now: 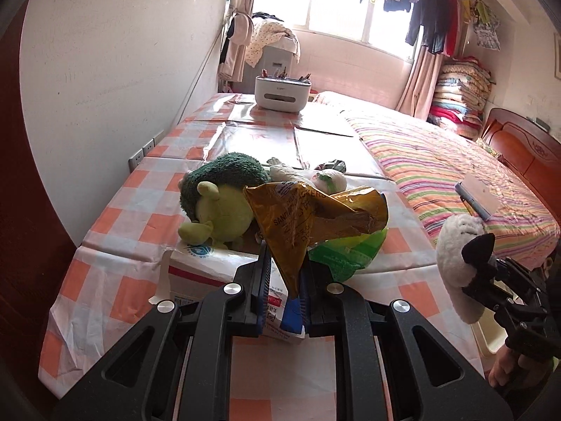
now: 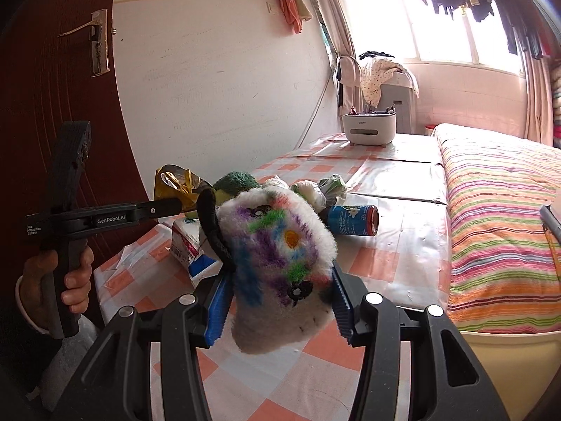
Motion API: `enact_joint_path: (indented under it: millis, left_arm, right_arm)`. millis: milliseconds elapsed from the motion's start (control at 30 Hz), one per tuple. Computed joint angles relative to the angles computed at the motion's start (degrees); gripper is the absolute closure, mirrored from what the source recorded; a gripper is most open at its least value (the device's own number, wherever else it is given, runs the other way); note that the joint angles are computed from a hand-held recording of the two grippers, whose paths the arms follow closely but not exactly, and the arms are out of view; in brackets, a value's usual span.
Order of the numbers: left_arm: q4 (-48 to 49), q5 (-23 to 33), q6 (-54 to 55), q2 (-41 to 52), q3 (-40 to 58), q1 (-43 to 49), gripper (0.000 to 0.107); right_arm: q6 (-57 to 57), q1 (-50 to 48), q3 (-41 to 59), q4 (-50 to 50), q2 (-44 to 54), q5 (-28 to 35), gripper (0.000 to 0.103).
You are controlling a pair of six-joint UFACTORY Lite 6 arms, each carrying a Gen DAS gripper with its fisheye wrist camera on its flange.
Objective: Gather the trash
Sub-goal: 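Carry the plush to the cream bin and open the right gripper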
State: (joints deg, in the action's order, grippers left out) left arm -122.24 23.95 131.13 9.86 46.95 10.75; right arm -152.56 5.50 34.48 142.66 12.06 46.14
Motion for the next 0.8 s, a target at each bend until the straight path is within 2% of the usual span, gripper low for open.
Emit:
enact_joint_path:
  millis: [367,600,700,800]
  left_arm:
    - [-10.96,-2.48,6.61,1.41,0.03,-12.61,0.093]
    - [-18.48,-3.76,12.09,2.35,0.58,-20.12,0.093]
    - [-18.24,-4.07,10.86,2.79,1.32,-22.72,0.093]
    - [-21.07,-4.39,12.42,3.51,2.24,-25.98,0.093]
  right_arm:
    - [-3.4,-8.64,-5.5,7.4,-2.53,-1.21,0.054]
    - [-11.77,-10.92,-9.22,18.67,-4.78,-1.88,0.053]
    - [-14.62,-12.07,-10.55,22.49,-5.33,-1.48,0.052]
    - [-14.63,-14.88,-11.81,22.39,-5.58,-0.94,0.051]
